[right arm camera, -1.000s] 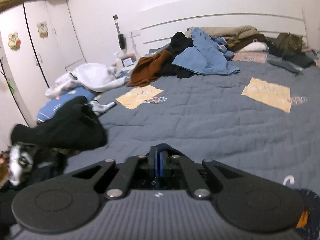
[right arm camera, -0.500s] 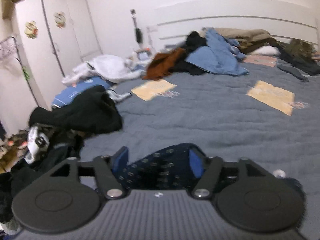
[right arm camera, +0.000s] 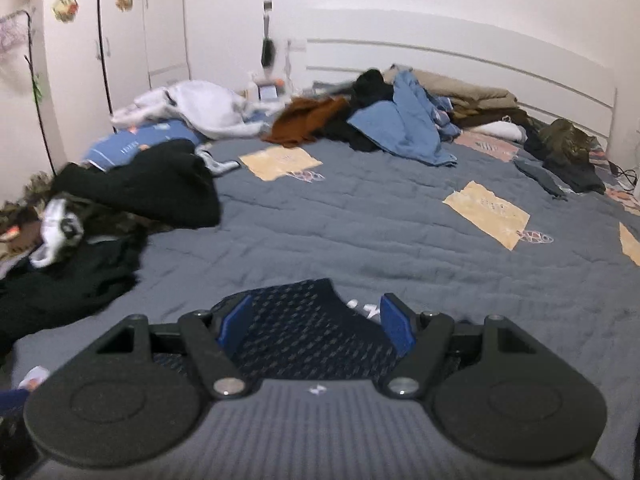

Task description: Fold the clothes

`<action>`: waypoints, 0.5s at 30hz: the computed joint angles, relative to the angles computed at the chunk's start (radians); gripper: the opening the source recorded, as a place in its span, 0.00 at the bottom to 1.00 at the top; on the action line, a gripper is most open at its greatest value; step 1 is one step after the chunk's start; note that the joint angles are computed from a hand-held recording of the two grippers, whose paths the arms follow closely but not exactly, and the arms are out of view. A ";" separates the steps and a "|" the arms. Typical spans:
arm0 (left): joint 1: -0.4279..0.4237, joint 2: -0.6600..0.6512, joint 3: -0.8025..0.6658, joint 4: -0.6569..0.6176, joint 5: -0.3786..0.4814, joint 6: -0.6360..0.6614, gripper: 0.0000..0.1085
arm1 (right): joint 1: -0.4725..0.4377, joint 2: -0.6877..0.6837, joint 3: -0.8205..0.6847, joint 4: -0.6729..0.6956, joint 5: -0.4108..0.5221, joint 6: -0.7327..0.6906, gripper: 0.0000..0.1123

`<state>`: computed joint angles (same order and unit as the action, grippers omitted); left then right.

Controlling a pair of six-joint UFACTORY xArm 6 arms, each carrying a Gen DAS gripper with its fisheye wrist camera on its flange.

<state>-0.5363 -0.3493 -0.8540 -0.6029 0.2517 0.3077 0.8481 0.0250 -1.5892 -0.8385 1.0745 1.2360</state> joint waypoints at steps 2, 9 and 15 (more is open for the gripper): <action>0.019 -0.014 0.010 0.032 0.007 -0.021 0.45 | 0.051 -0.059 0.082 -0.029 0.007 0.096 0.62; 0.078 -0.072 0.033 -0.075 0.086 0.092 0.45 | 0.298 -0.196 0.287 -0.084 0.215 0.398 0.62; 0.069 -0.114 0.052 -0.077 0.213 0.243 0.45 | 0.482 -0.270 0.425 0.003 0.435 0.660 0.62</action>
<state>-0.4668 -0.4630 -0.8021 -0.6796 0.4649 0.5507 1.3303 -0.2452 -1.1640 -0.8356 1.5097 1.8955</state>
